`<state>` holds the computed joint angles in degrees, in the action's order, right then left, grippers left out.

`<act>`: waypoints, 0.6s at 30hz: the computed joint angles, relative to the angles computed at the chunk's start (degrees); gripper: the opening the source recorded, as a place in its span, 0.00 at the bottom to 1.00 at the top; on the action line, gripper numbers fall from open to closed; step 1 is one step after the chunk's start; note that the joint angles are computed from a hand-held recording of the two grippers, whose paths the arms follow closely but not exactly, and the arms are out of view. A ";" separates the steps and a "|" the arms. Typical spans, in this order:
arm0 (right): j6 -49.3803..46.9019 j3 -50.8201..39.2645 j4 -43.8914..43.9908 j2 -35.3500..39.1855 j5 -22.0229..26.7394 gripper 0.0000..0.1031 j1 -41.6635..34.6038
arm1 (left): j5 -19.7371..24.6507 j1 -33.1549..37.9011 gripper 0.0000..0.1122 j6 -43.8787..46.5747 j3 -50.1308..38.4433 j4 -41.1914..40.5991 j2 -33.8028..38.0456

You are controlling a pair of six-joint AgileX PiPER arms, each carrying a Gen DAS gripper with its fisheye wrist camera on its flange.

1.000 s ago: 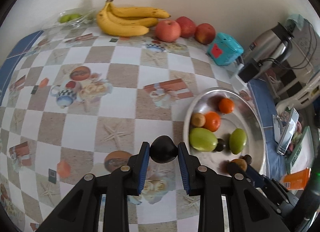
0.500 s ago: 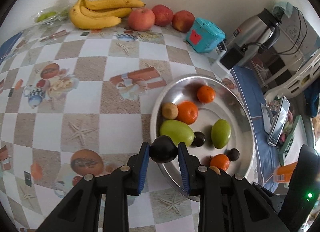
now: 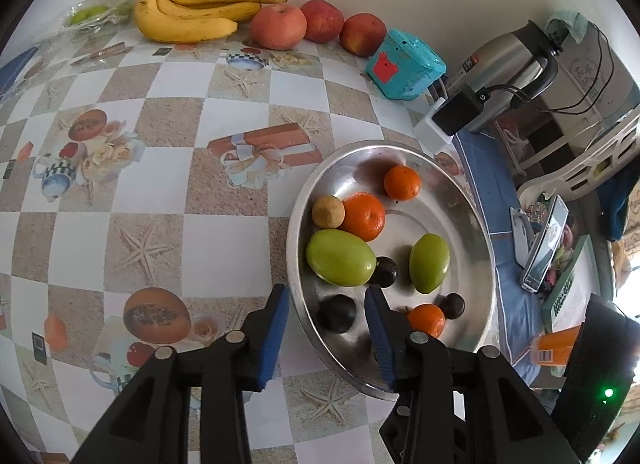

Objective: Organize fruits
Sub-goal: 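Open both tools to release the avocado and kiwi into the bowl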

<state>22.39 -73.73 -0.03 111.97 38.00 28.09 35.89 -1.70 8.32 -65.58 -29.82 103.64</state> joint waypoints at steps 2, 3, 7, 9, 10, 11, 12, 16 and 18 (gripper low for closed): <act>0.20 -0.02 -0.20 -0.06 -0.10 0.26 0.16 | 0.14 0.47 0.39 -0.63 -0.02 0.46 -0.11; 0.32 0.00 -0.26 -0.13 -0.17 0.26 0.21 | 0.15 0.74 0.39 -1.27 -0.04 0.99 -0.15; 1.01 0.02 -0.70 -0.24 -0.55 0.33 0.20 | -1.00 1.10 0.52 -9.70 0.06 9.09 -0.47; 1.39 0.10 -0.94 -0.37 -0.84 0.48 0.22 | -1.52 0.98 0.56 -14.62 0.21 14.33 -0.53; 1.21 0.15 -0.74 -0.45 -1.01 0.49 0.18 | -1.64 0.93 0.57 -17.12 0.23 17.20 -0.49; 1.25 0.18 -0.83 -0.47 -1.21 0.53 0.22 | -1.72 1.02 0.59 -19.10 0.31 19.50 -0.41; 1.42 0.22 -1.12 -0.52 -1.25 0.58 0.25 | -1.82 1.18 0.64 -20.62 0.46 21.21 -0.32; 2.38 0.27 -2.36 -0.56 -1.60 0.66 0.54 | -1.58 1.80 0.74 -28.11 0.74 29.61 0.60; 2.24 0.21 -2.18 -0.45 -1.70 0.73 0.42 | -0.93 2.02 0.79 -31.61 0.66 33.54 1.28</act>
